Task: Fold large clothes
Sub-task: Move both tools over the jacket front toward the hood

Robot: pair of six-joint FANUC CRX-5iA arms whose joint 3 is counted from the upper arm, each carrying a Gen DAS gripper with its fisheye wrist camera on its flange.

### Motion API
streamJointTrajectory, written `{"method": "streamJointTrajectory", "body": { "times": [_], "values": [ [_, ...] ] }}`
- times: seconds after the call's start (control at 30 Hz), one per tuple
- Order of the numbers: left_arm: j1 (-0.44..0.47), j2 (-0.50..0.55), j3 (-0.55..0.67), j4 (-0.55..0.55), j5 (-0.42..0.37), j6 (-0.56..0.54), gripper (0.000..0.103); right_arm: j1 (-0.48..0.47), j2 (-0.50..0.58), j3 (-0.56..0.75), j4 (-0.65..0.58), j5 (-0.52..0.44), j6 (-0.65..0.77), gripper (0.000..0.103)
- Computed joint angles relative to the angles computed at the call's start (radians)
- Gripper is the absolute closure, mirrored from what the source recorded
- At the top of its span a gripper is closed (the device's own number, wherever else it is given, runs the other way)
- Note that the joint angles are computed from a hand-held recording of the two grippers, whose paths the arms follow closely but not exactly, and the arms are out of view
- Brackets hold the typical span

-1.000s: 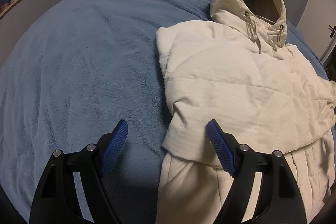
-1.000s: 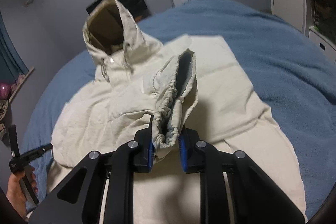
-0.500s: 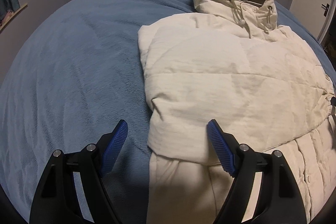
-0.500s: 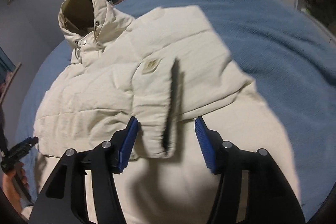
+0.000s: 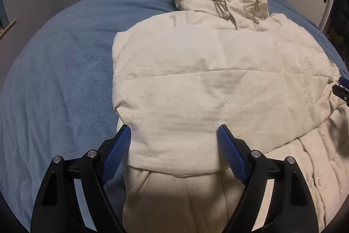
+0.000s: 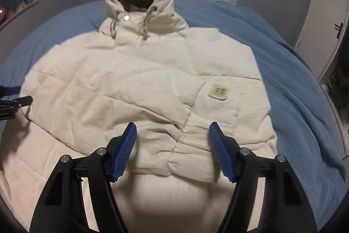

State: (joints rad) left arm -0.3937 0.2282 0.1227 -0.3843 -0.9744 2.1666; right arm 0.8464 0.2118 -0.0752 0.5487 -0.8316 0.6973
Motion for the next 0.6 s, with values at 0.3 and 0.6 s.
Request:
{"method": "streamJointTrajectory", "body": {
  "times": [0.3,0.6],
  "values": [
    [0.002,0.03,0.015,-0.014,-0.015,-0.005,0.019,-0.031,0.094,0.089,-0.087,-0.025,0.07,0.032],
    [-0.001,-0.013,-0.006,-0.066,0.053,0.05,0.017,-0.055,0.064,0.085,-0.15,0.03,0.088,0.026]
  ]
}}
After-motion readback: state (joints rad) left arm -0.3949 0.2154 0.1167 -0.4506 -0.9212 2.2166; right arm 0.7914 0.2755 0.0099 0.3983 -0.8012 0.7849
